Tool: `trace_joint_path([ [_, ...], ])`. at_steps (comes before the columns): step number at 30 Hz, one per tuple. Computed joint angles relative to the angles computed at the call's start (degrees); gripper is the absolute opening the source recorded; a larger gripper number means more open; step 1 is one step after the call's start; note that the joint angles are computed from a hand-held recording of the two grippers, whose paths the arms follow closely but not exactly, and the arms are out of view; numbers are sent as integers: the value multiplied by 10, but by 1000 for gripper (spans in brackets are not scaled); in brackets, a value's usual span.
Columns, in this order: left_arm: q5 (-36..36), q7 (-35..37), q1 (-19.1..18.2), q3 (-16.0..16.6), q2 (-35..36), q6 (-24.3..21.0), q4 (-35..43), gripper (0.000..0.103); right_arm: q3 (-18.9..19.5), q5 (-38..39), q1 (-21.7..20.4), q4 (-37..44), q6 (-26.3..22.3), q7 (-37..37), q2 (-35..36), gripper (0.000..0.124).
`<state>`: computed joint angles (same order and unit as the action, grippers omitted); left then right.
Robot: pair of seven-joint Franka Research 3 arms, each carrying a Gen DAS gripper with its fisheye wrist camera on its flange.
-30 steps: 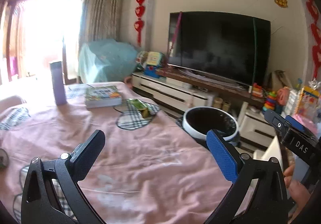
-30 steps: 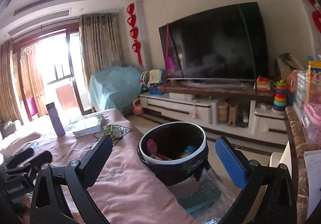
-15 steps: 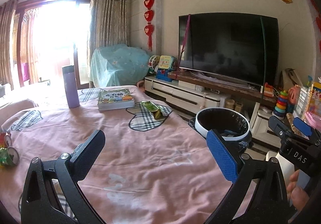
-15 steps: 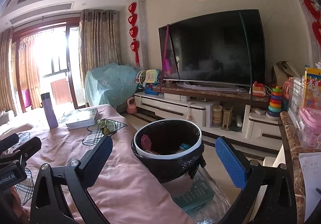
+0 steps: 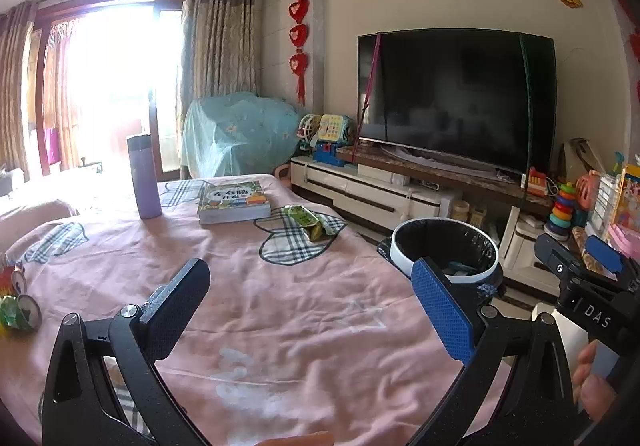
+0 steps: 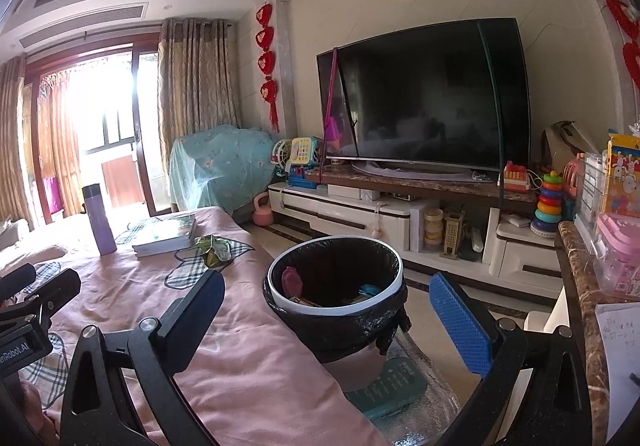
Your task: Collect trash
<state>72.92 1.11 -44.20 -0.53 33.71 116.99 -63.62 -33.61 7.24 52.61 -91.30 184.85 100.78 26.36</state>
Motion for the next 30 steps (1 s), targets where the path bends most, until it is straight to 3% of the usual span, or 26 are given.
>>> trace_joint_path([
  [30, 0, 16, -5, 5, 9, 5, 13, 103, 25, 0, -18, -1, -1, -13, -11, 103],
])
